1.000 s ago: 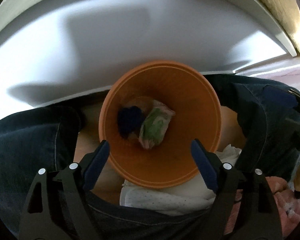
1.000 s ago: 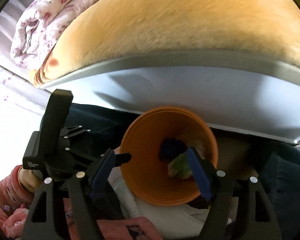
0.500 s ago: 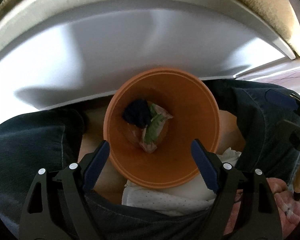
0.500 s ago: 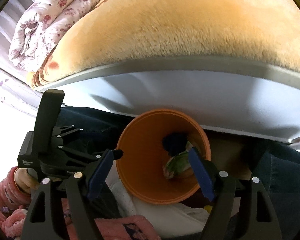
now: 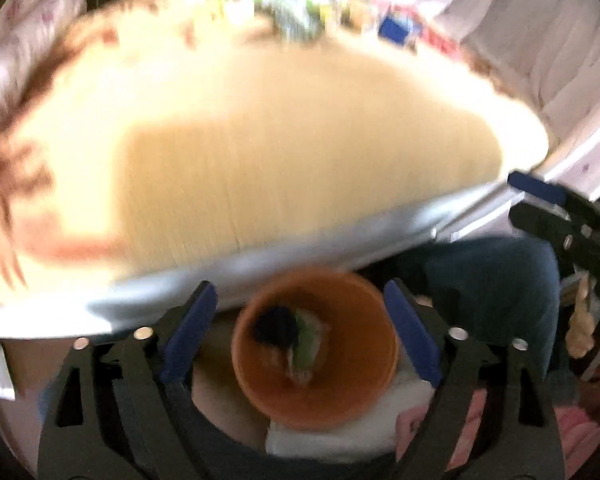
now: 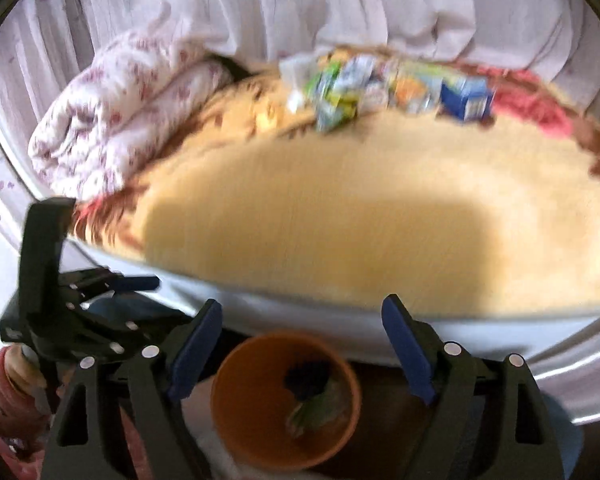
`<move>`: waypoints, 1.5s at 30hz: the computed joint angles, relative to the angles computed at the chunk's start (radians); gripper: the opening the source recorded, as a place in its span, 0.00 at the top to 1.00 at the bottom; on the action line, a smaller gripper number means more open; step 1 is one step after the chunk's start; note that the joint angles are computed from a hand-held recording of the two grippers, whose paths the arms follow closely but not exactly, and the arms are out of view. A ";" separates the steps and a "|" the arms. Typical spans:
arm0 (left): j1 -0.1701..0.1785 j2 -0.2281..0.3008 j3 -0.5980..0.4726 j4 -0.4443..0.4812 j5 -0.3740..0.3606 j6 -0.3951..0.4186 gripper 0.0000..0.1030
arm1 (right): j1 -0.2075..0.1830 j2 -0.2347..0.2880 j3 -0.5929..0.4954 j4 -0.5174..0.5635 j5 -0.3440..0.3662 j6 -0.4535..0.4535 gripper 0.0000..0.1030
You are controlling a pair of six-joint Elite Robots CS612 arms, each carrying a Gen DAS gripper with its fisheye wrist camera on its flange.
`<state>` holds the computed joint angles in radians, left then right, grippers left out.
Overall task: Collect trash
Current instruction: 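Grasp the yellow plastic piece with the left tool while the right tool reaches the wrappers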
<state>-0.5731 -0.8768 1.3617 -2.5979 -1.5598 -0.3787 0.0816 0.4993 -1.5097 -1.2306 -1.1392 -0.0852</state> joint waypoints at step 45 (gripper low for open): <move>0.089 0.266 -0.531 0.208 0.251 -0.107 0.61 | 0.017 -0.081 0.193 -0.207 -0.059 0.057 0.20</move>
<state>-0.4844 -0.6106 0.8311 -2.3895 -1.3090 -0.4853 0.0987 0.4181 -1.3166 -1.4371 -1.1980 -0.0280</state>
